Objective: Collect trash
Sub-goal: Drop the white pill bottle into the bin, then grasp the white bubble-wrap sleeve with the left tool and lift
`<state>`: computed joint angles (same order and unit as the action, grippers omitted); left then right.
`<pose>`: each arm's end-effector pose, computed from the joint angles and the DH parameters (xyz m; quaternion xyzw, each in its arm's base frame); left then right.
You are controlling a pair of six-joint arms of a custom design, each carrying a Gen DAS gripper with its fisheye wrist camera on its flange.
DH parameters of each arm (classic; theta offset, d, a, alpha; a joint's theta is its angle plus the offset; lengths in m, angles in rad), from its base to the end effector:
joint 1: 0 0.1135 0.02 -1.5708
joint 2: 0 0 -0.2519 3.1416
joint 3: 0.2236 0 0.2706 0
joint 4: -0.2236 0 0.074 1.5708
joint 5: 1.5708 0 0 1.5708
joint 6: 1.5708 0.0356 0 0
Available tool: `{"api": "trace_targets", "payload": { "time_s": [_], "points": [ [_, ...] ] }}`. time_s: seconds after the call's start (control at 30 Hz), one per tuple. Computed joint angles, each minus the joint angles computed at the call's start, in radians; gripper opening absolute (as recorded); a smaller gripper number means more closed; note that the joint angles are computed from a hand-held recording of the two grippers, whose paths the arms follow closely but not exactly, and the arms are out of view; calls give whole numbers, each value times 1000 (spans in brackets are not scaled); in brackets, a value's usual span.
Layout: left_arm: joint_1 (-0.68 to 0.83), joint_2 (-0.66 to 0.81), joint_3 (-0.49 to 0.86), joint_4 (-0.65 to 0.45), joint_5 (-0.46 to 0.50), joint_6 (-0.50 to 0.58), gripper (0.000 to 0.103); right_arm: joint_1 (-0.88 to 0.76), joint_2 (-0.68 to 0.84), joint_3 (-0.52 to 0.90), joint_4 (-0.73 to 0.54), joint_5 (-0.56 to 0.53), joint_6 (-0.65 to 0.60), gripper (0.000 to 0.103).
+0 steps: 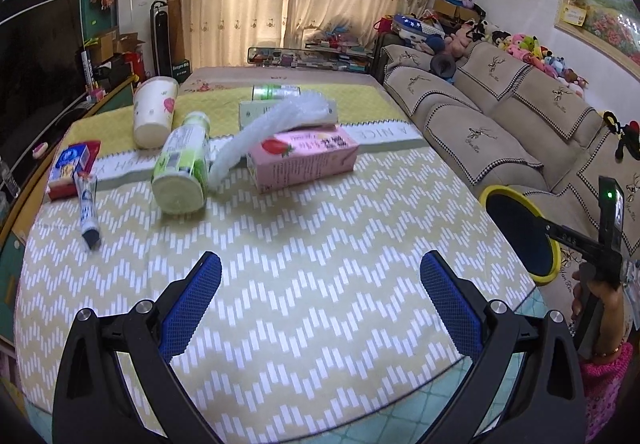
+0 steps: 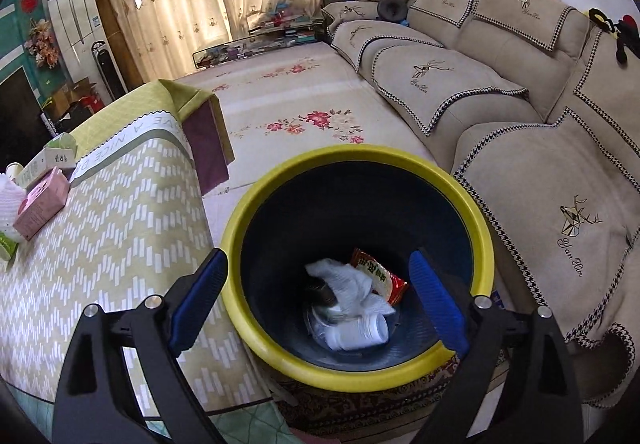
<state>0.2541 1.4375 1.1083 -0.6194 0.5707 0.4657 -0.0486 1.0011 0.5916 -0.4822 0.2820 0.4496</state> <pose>0.3109 0.0609 0.2502 0.1822 0.8993 -0.1474 0.3693 0.2173 -0.0205 0.1914 0.2755 0.8932 -0.0642 0.3495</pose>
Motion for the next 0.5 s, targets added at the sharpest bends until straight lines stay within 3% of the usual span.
{"api": "trace_targets", "payload": {
  "time_s": [0.3, 0.5],
  "points": [
    [-75, 163, 177, 146, -75, -36, 94, 39, 15, 15, 1, -1, 18, 88],
    [-139, 298, 303, 159, -160, -29, 72, 32, 30, 15, 12, -23, 15, 88]
  ]
}}
